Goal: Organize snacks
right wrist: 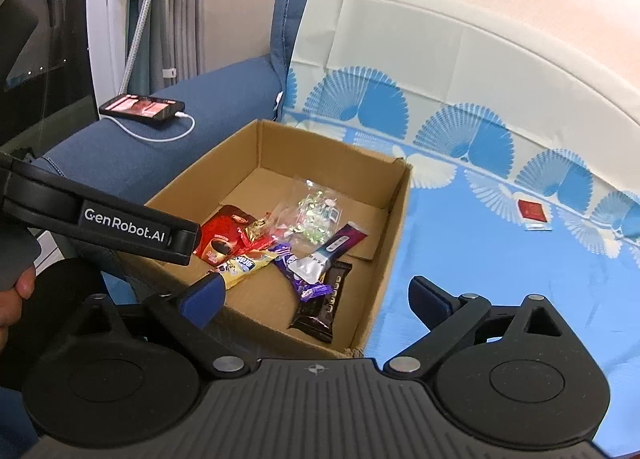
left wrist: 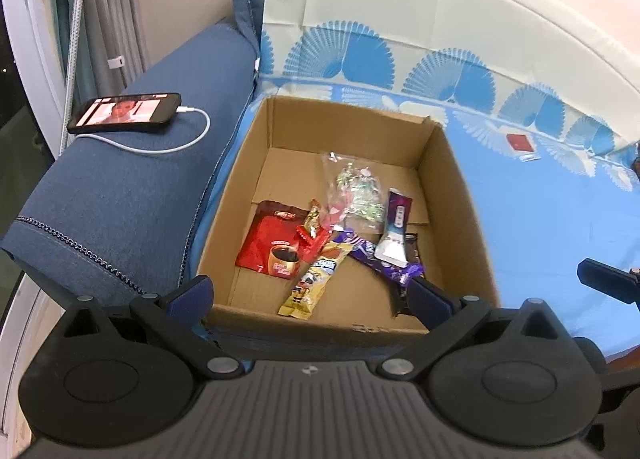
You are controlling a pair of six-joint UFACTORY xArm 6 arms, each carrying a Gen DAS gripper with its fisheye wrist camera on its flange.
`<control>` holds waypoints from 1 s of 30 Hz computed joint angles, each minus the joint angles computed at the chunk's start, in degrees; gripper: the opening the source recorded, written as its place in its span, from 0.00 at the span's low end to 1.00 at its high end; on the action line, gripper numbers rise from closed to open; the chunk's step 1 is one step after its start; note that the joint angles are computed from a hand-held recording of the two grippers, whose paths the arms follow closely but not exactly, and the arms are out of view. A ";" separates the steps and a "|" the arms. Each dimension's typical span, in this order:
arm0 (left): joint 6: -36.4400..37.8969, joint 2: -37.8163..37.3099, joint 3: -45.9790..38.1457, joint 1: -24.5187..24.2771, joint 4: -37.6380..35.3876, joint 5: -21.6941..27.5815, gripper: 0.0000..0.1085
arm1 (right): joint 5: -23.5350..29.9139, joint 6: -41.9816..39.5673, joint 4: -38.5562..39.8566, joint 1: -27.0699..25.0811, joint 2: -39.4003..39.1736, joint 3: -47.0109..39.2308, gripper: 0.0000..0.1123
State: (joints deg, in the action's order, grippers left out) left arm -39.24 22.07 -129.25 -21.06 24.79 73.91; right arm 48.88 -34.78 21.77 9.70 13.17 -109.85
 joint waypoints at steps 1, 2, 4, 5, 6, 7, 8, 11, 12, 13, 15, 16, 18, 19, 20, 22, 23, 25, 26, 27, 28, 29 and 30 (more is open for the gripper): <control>0.03 -0.17 0.08 -0.29 0.09 0.14 0.95 | -0.35 -0.15 0.25 -0.13 -0.65 0.78 0.88; 0.03 -0.51 0.46 -0.54 0.24 0.14 0.95 | -0.75 -0.29 0.47 -0.21 -1.25 1.57 0.88; -0.10 -1.40 1.53 -1.08 0.71 0.03 0.95 | -1.40 -0.59 0.96 -0.34 -2.22 2.78 0.88; -0.17 -1.65 1.76 -1.34 1.03 0.00 0.95 | -1.61 -0.69 1.13 -0.32 -2.53 3.12 0.88; -0.20 -1.85 1.97 -1.49 1.29 -0.13 0.95 | -1.79 -0.99 1.42 -0.39 -2.82 3.46 0.88; -0.32 -2.10 2.28 -1.66 1.57 -0.28 0.95 | -2.07 -1.31 1.68 -0.38 -3.18 3.92 0.88; -0.45 -2.32 2.49 -1.83 1.87 -0.33 0.95 | -2.42 -1.68 1.97 -0.34 -3.61 4.45 0.89; -0.70 -2.84 3.04 -2.08 2.38 -0.52 0.95 | -3.02 -2.46 2.65 -0.34 -4.32 5.32 0.89; -0.75 -2.88 3.05 -2.20 2.49 -0.48 0.95 | -3.13 -2.53 2.76 -0.39 -4.41 5.40 0.89; -0.74 -3.10 3.37 -2.23 2.53 -0.61 0.95 | -3.28 -2.54 2.85 -0.41 -4.59 5.64 0.89; -0.75 -3.43 3.76 -2.44 2.72 -0.68 0.95 | -3.41 -2.47 2.95 -0.49 -4.79 5.90 0.89; -0.67 -3.54 3.86 -2.48 2.75 -0.73 0.95 | -3.46 -2.35 2.89 -0.48 -4.91 6.03 0.89; -0.55 -3.55 3.89 -2.54 2.76 -0.81 0.95 | -3.39 -2.51 3.04 -0.62 -5.20 6.35 0.89; -0.59 -3.66 4.09 -2.58 2.82 -0.90 0.95 | -3.39 -2.51 3.04 -0.62 -5.20 6.35 0.89; -0.60 -3.69 4.18 -2.60 2.82 -0.94 0.95 | -3.47 -2.55 3.06 -0.61 -5.22 6.38 0.89; -0.59 -3.61 4.09 -2.62 2.79 -0.86 0.95 | -3.57 -2.64 3.13 -0.60 -5.33 6.57 0.90; -0.59 -3.61 4.09 -2.62 2.79 -0.86 0.95 | -3.57 -2.63 3.11 -0.59 -5.34 6.59 0.90; -0.58 -3.58 4.05 -2.62 2.78 -0.85 0.95 | -3.53 -2.64 3.08 -0.59 -5.38 6.60 0.90; -0.58 -3.58 4.05 -2.62 2.78 -0.85 0.95 | -3.53 -2.64 3.08 -0.59 -5.38 6.60 0.90; -0.61 -3.56 4.00 -2.64 2.77 -0.79 0.95 | -3.60 -2.63 3.07 -0.57 -5.39 6.63 0.90; -0.61 -3.55 3.97 -2.65 2.77 -0.77 0.95 | -3.61 -2.67 3.10 -0.58 -5.40 6.67 0.90; -0.60 -3.57 4.01 -2.65 2.73 -0.83 0.95 | -3.68 -2.59 3.03 -0.54 -5.40 6.68 0.90; -0.62 -3.65 4.13 -2.69 2.74 -0.87 0.95 | -3.68 -2.59 3.03 -0.54 -5.40 6.68 0.90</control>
